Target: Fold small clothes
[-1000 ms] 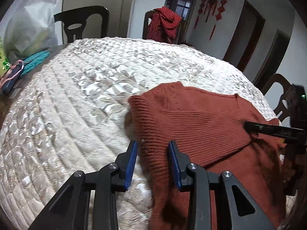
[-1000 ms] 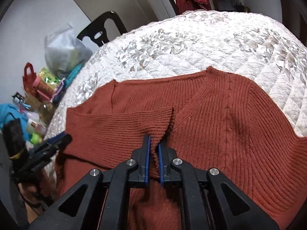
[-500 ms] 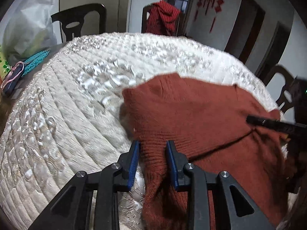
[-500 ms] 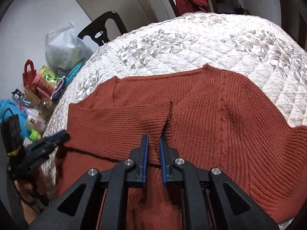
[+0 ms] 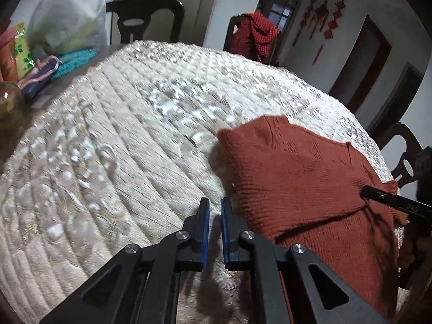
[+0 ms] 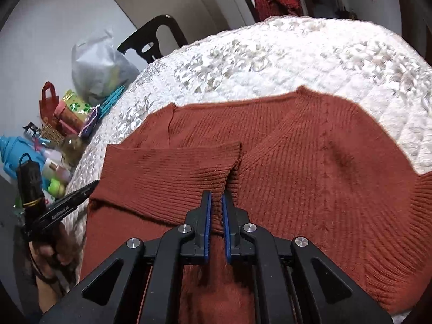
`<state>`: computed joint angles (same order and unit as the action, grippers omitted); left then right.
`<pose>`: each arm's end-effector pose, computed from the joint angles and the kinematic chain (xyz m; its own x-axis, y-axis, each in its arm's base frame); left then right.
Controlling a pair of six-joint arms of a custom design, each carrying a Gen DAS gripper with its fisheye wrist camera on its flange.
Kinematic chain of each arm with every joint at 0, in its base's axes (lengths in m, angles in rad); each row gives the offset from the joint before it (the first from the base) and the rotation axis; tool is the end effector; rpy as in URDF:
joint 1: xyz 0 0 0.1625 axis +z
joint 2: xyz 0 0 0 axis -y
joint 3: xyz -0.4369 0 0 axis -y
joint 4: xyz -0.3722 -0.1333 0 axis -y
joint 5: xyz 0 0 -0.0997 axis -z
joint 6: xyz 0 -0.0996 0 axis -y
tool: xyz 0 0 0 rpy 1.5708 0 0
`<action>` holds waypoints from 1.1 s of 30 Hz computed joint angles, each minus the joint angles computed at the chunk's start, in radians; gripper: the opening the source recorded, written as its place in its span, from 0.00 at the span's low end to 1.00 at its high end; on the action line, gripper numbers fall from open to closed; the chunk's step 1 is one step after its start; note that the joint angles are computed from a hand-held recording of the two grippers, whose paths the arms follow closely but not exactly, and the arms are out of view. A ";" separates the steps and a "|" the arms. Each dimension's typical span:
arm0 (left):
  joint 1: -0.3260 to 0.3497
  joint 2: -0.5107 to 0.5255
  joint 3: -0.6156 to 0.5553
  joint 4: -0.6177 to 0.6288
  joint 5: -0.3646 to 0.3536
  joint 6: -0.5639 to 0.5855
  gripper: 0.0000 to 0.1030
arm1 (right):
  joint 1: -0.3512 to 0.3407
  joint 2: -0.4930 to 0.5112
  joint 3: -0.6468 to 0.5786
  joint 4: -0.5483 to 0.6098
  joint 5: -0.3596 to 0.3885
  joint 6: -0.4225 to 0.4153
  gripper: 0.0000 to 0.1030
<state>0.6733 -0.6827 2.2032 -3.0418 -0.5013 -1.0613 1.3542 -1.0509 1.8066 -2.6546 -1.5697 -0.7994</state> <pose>-0.2180 -0.4562 0.0137 -0.8113 -0.3473 -0.4704 0.1488 0.6554 -0.7405 -0.0017 -0.6287 0.2243 -0.8268 -0.5133 0.2303 -0.5584 0.7984 -0.2254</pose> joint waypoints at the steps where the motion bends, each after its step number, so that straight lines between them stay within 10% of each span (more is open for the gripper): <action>1: -0.008 0.001 -0.001 -0.008 0.014 0.006 0.10 | 0.004 -0.008 0.014 -0.032 0.003 -0.013 0.07; 9: 0.011 0.076 -0.140 -0.030 0.004 0.201 0.10 | 0.045 0.035 0.025 -0.111 -0.054 -0.053 0.07; 25: -0.053 0.036 -0.048 0.088 -0.002 0.075 0.20 | -0.026 -0.099 0.154 -0.129 -0.032 -0.130 0.08; 33: -0.169 0.038 0.016 0.098 0.020 -0.050 0.40 | -0.170 -0.275 0.231 -0.119 0.122 -0.146 0.38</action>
<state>0.5044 -0.6444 2.2194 -2.9440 -0.4815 -1.1117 1.1846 -1.3254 2.0377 -2.7734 -1.4478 -0.9457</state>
